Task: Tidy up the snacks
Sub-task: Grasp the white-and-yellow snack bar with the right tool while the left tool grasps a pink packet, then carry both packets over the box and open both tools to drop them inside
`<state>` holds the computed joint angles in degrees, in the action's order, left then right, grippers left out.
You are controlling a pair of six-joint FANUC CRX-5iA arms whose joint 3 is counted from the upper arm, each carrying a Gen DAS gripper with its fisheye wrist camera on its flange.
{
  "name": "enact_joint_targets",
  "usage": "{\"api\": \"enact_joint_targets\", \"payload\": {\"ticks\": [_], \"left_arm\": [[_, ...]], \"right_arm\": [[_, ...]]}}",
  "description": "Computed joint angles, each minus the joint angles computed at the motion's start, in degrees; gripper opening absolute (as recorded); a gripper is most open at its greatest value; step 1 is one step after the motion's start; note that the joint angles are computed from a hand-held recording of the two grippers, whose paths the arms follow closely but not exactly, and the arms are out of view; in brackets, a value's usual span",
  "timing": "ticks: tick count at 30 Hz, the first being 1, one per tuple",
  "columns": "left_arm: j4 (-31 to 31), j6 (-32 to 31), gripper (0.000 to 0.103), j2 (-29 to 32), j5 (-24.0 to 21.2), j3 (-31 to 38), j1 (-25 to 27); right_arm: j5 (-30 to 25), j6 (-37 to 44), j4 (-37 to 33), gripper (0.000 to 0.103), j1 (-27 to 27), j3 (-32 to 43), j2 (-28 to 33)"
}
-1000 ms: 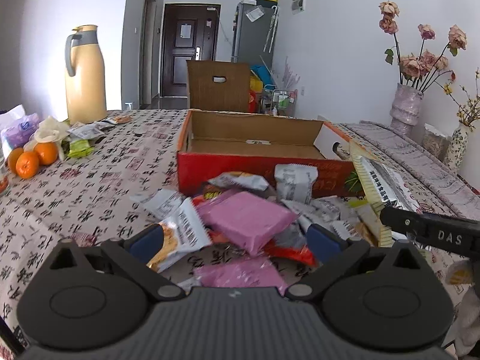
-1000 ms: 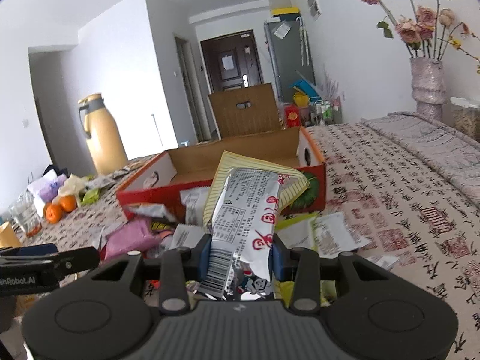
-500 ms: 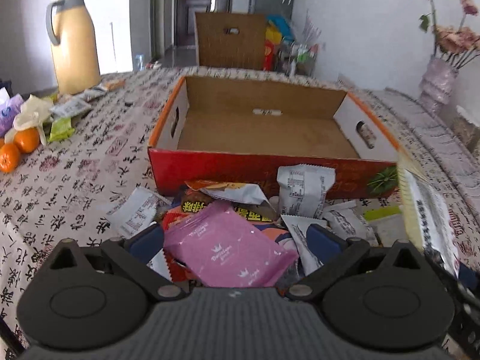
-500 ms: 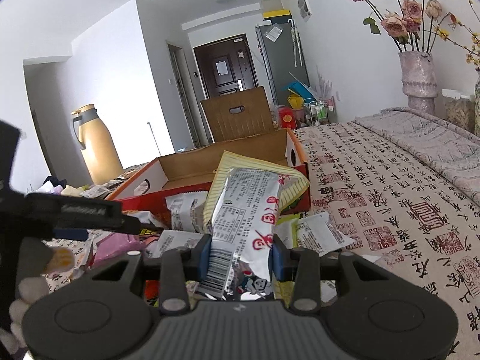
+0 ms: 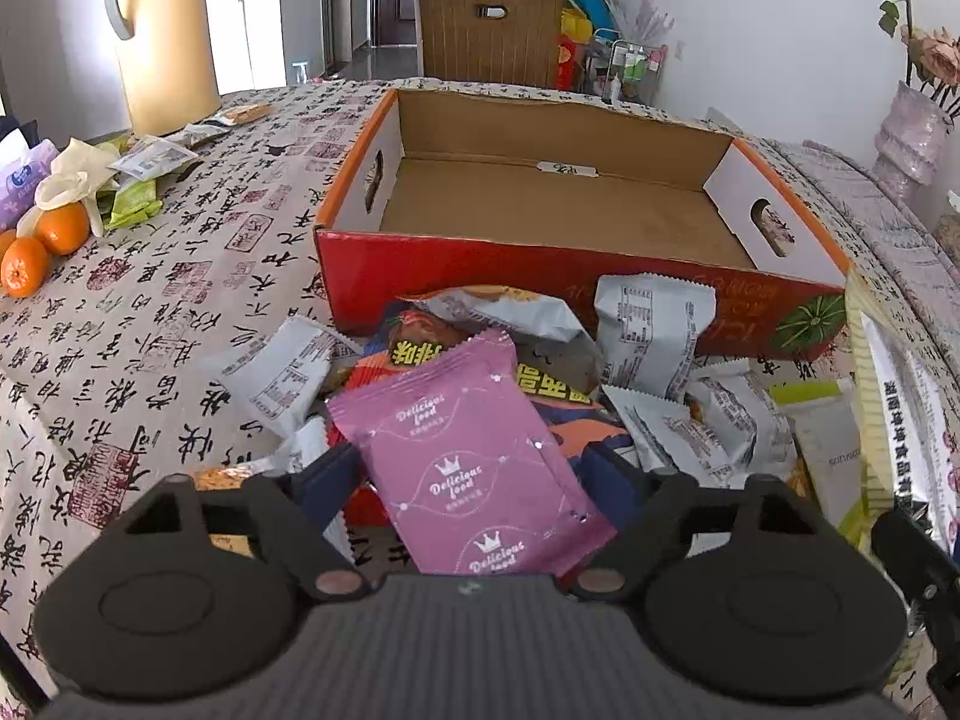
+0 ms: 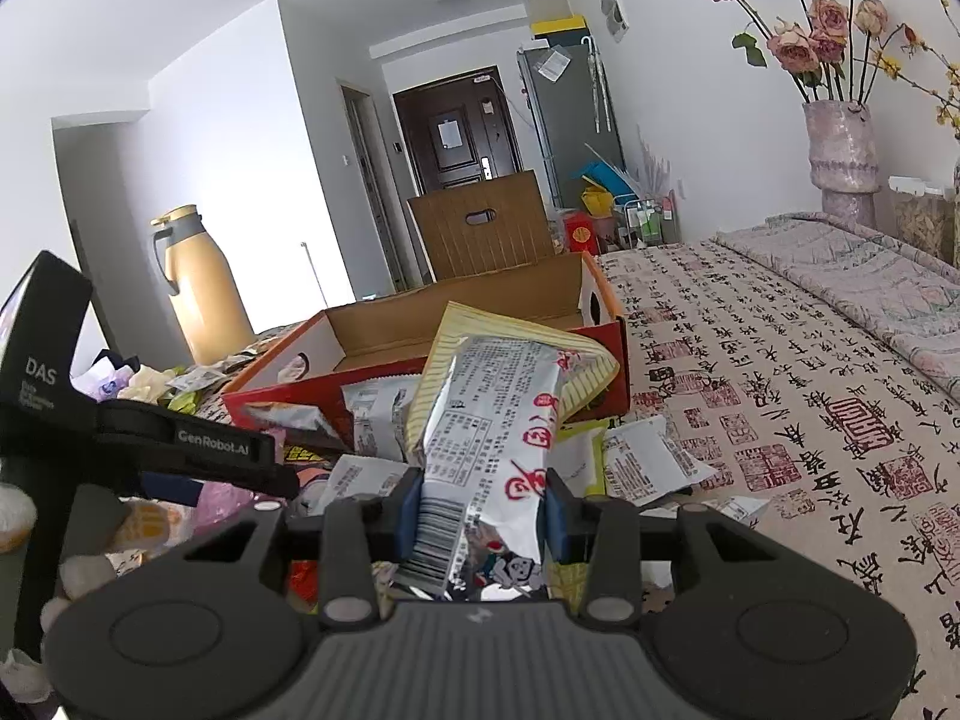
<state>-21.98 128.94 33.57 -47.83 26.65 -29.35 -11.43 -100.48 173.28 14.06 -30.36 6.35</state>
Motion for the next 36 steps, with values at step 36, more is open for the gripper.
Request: {"api": "enact_joint_targets", "payload": {"ticks": [36], "left_arm": [[-15.2,6.8,0.062,-3.8,8.4,3.0,-2.9]], "right_arm": [[-7.1,16.6,-11.5,0.039,0.5,7.4,5.5]]}}
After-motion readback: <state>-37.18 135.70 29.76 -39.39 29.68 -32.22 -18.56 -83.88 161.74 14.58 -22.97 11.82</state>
